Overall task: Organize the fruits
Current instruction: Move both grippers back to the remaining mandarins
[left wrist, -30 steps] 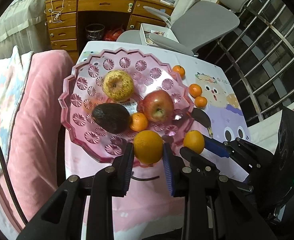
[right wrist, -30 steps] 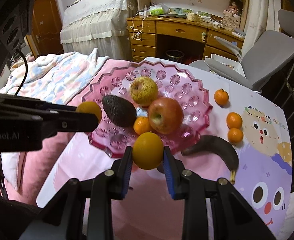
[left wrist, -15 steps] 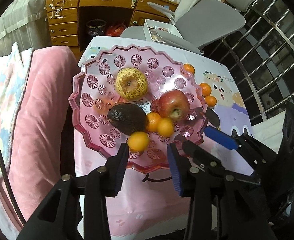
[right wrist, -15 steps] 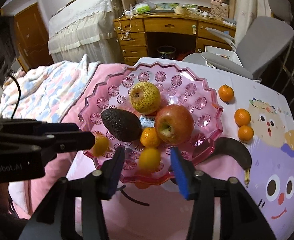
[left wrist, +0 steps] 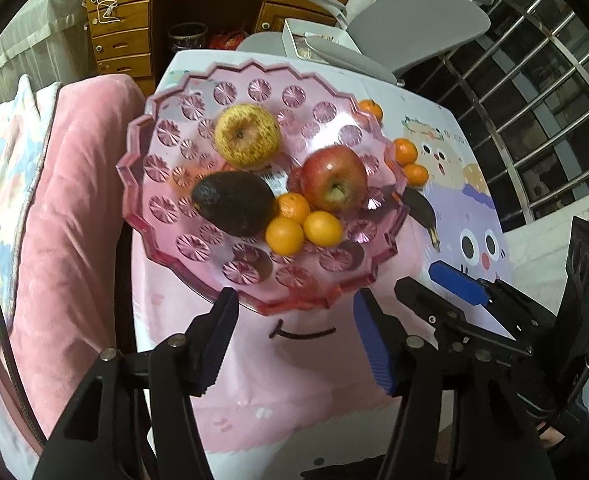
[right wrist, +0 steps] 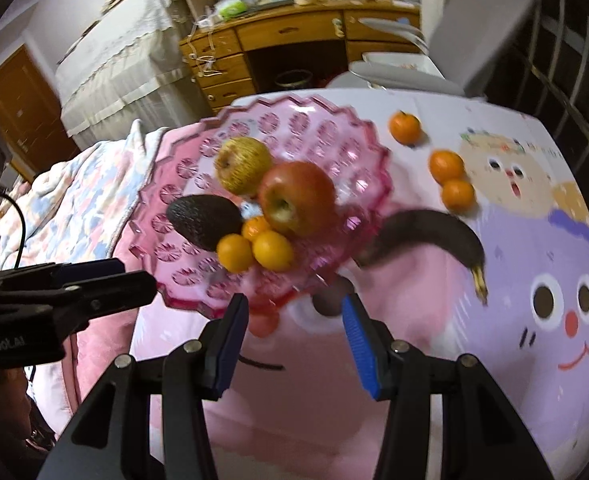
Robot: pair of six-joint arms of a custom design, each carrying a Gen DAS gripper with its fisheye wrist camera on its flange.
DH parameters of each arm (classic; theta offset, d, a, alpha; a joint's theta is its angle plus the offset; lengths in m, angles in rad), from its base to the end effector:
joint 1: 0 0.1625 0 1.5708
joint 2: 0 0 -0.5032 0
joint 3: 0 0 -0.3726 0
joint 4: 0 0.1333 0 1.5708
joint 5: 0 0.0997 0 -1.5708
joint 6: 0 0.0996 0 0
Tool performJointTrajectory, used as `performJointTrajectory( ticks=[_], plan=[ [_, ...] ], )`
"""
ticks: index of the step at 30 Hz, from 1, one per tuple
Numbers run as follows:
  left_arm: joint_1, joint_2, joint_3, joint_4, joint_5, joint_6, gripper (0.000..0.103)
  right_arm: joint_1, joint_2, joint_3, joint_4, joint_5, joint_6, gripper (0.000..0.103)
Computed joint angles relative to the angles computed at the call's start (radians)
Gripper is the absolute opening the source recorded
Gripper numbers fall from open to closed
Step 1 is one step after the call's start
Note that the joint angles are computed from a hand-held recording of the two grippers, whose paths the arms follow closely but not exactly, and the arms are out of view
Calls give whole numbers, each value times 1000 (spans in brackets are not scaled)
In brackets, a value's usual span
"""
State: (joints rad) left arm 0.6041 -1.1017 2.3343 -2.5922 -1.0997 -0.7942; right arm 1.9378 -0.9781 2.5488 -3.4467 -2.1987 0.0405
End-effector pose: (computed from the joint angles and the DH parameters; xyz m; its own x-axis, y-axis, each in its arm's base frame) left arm -0.2525 -0.3912 0.1522 -0.8739 0.1557 -0.4606 0.2588 0.9509 -0.1696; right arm 0.2135 -0.3469 0.1604 -0.8319 -0.0895 0.5477 -0.3088 0.8946 -0.3229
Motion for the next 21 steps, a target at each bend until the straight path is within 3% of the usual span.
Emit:
performJointTrajectory(
  ticks=[10,21],
  plan=[
    [-56,90,-112,143,-20,-68,72,-130,-144,47,81,62,-26,50],
    [-61,240,-335,275,7,-76,79,-283,-280,19,179,154,-171,57]
  ],
)
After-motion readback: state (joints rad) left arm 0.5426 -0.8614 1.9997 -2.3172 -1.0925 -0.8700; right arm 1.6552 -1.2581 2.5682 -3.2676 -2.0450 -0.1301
